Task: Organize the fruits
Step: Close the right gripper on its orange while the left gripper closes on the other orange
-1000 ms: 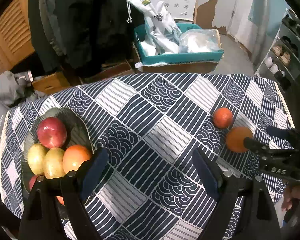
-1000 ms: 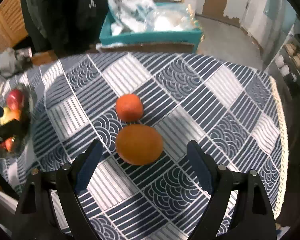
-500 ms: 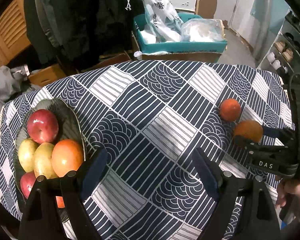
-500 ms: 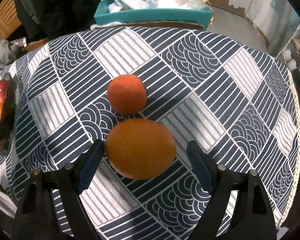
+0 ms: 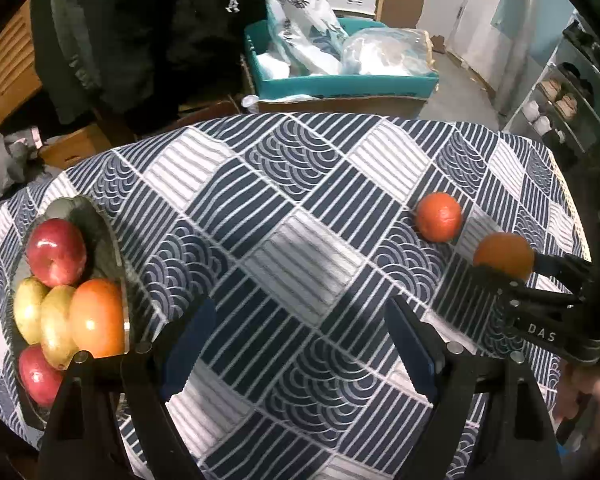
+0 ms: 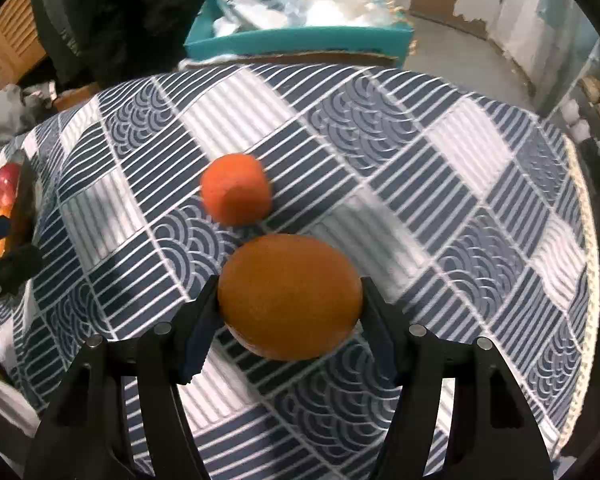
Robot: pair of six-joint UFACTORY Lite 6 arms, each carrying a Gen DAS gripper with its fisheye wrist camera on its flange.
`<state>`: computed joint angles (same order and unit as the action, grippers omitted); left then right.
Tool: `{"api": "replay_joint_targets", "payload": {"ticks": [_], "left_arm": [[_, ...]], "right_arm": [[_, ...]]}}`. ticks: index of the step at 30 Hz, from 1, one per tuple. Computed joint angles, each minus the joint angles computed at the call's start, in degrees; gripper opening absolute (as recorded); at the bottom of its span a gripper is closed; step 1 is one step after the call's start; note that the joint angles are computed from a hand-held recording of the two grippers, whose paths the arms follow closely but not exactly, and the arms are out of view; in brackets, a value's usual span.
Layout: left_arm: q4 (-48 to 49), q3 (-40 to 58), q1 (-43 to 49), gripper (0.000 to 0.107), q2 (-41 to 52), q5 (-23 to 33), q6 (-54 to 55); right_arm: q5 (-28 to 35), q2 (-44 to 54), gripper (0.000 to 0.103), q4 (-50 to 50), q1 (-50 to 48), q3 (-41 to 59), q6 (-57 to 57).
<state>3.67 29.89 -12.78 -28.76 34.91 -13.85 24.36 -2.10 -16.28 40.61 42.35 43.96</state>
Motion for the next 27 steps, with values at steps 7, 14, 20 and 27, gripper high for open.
{"api": "replay_joint_targets", "payload": {"ticks": [7,14,20,27], "left_arm": [[4.93,4.57,-6.80,0.088,6.51,-2.14,-7.47],[3.72,9.95,-9.93,0.088,14.42,-5.14,-9.11],[1.31,13.90,-11.74,0.088,22.59,-9.41,-8.85],[-2.58,17.02,-12.94,0.088,30.43,-13.85,-5.97]], "right_arm": [[1.39,-5.86,0.067,-3.60,-4.74,-2.98,0.25],[1.97,-7.47,0.067,-7.53,-7.92,-3.31,0.63],[1.07,-8.59,0.067,-6.55,-11.96,-4.66,-1.63],[-1.21,-9.14,0.067,-1.98,-16.74,-6.43,-7.45]]}}
